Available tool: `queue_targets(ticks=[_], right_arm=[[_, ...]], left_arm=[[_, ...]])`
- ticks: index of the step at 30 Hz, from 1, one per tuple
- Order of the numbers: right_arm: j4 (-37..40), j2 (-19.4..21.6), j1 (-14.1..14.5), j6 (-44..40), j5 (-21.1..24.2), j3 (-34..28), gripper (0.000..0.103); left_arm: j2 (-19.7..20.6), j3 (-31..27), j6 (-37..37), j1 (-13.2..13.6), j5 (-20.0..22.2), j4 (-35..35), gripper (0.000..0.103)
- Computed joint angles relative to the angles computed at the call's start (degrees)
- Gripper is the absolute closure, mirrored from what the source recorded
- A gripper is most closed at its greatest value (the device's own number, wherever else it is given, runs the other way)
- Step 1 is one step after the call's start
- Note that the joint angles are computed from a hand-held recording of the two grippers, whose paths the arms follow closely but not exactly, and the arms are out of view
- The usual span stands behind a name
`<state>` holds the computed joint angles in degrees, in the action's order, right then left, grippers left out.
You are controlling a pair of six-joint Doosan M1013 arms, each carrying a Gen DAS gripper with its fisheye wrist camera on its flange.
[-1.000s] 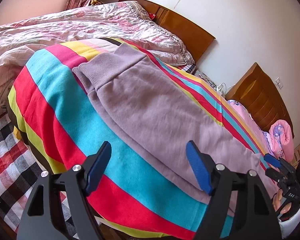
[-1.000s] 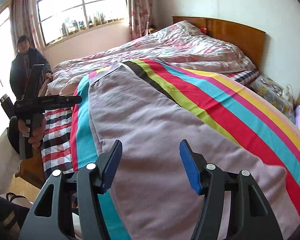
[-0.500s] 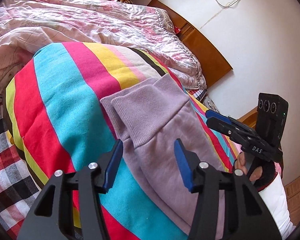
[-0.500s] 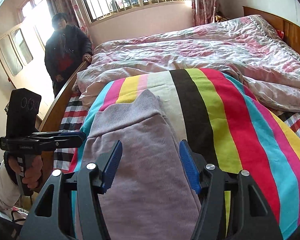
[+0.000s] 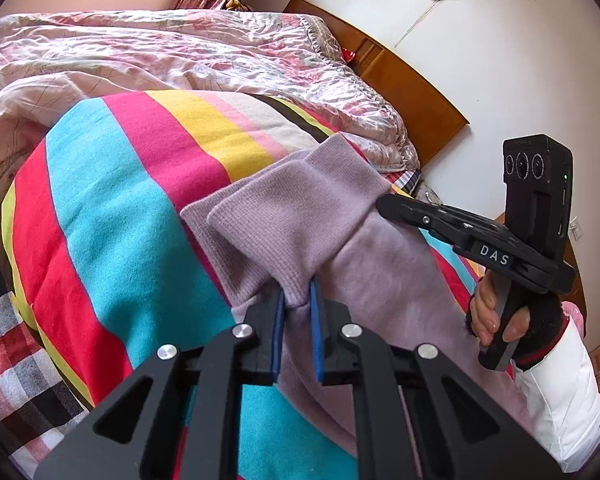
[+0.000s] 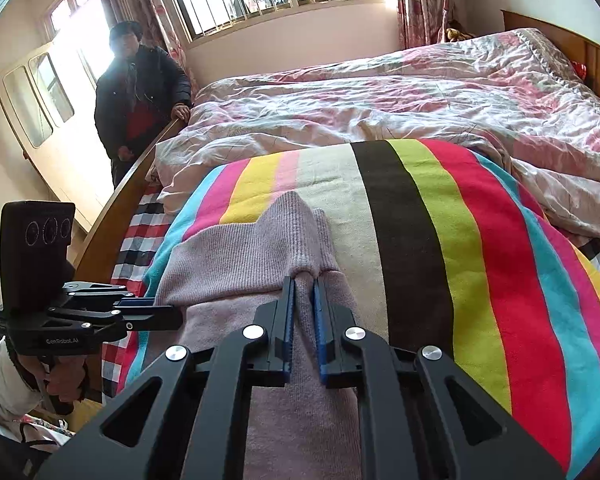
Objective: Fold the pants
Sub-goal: 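Grasp the ribbed cuff with the left tool and lift it toward the waistband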
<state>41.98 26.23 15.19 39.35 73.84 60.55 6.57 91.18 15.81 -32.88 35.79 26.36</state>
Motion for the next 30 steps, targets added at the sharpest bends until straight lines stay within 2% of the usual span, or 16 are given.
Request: queue_targets(ticks=[2,5,8,10,12,13,14,16,17,20,24,25,26,27,28,30], right_arm=[[1.72,-0.10,-0.12,0.20,-0.64,-0.28,0.093],[-0.19,0.72,0.77,1.28,-0.27,-2.02,0.093],[-5.08,2.86,1.81,4.23,3.90,-4.17,0.091],[-3.03,3.29,1.16,5.65,5.05,-4.43,0.089],[-0.37,4.29,0.32,7.51,8.19,-6.25,0.067],[1.01,4.52,-0.07,7.76,8.58,-6.76,0.036],[2.87,5.12,-0.45,7.71,9.97,-7.67,0.023],[3.34,6.75,-0.43,9.28,12.93,-10.05,0.028],[3.27,7.64,-0.26,10.19,14.78,-11.19,0.037],[2.69,8.90,0.22,10.75,17.35,-12.19,0.040],[3.60,9.77,-0.20,11.77,19.09,-13.21,0.044],[2.62,9.33,-0.14,11.20,18.16,-12.70,0.054],[1.98,8.80,-0.12,10.53,17.32,-12.03,0.070],[2.23,8.14,-0.27,9.74,16.15,-11.14,0.075],[1.94,6.83,-0.34,8.23,13.73,-9.50,0.083],[2.42,4.20,-0.51,4.87,10.12,-6.46,0.090]], left_arm=[[-0.31,-0.32,-1.85,-0.67,0.74,3.92,0.093],[-0.30,-1.10,-1.42,-0.47,3.02,4.19,0.093],[0.32,-1.17,5.39,1.39,3.10,-5.24,0.091],[-0.39,0.34,4.92,2.01,0.62,-7.47,0.088],[-1.29,1.25,4.39,2.21,-1.10,-8.21,0.063],[-1.84,1.74,1.31,1.85,-1.17,-5.39,0.035],[-2.38,2.37,-1.33,1.68,-1.79,-3.64,0.023],[-2.98,3.59,-0.23,2.79,-5.37,-7.84,0.024],[-2.99,4.06,1.46,3.46,-7.19,-11.27,0.025],[-1.92,4.22,10.36,4.99,-10.17,-22.53,0.031],[-0.63,3.42,13.32,5.55,-11.46,-25.83,0.031],[-0.33,3.10,13.59,5.59,-11.31,-25.84,0.032],[-0.07,2.70,12.19,5.50,-10.55,-24.26,0.054],[0.16,2.14,10.66,5.30,-9.08,-22.18,0.064],[-0.04,2.40,11.53,5.33,-9.80,-22.57,0.081],[-0.63,2.00,8.39,4.34,-9.13,-16.88,0.087]])
